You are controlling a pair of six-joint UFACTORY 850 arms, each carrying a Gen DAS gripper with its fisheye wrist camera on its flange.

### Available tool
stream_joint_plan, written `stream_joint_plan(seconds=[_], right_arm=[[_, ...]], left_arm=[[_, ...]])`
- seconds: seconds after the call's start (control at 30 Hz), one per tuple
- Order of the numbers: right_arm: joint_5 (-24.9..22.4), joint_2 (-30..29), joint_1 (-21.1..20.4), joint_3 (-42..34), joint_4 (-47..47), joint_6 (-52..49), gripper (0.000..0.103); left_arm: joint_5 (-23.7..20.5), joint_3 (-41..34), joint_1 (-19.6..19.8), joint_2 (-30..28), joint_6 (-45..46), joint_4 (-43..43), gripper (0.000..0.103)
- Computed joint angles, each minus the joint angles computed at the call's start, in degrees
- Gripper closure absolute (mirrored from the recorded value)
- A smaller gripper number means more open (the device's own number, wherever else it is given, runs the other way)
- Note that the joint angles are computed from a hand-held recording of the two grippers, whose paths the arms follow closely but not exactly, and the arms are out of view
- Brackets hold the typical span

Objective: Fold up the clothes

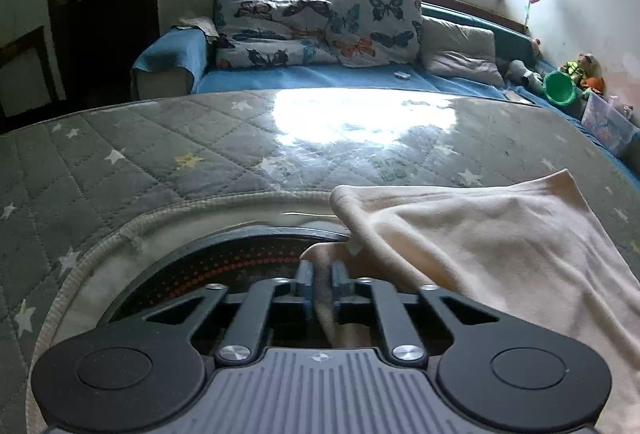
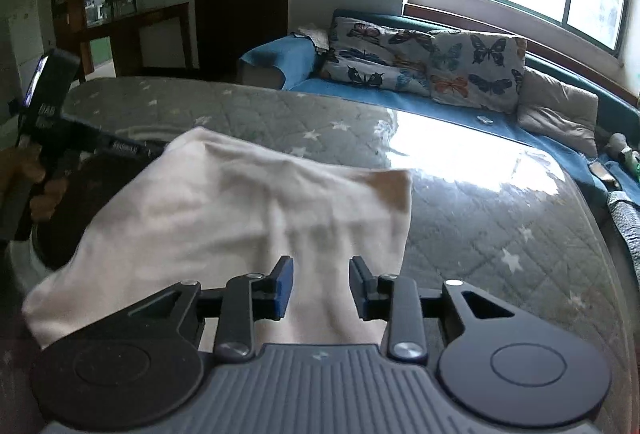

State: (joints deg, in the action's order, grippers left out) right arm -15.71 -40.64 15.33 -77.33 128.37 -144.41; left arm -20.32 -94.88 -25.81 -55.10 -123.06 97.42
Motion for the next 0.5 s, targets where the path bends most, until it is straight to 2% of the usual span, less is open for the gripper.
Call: stream_joint_plan(seconds=[0.1,0.17,0.33,0.5], right_arm=[[0.2,0.6,0.1,1.6,-1.2,1.6,0.069],[0.1,1.1,0.1,2.8,-2.0,2.3,0.069],[-2.1,2.4,0.6,5.4,-7.8,7.0,0.069],[-3.9,3.0,1.8,6.8,-16.7,11.8,0.066]], left_arm=[[-4.2,0.6,-0.9,0.6,3.6,-6.2,0.098],[-6.9,2.9,-1.4,2.3,2.5,-7.9,0.098],[-16.7,13.3,-3.6,9.5,-4.7,-5.9,0.098],[-23.2,24.2,-5.4,17.0,-10.3,-8.1,0.098]])
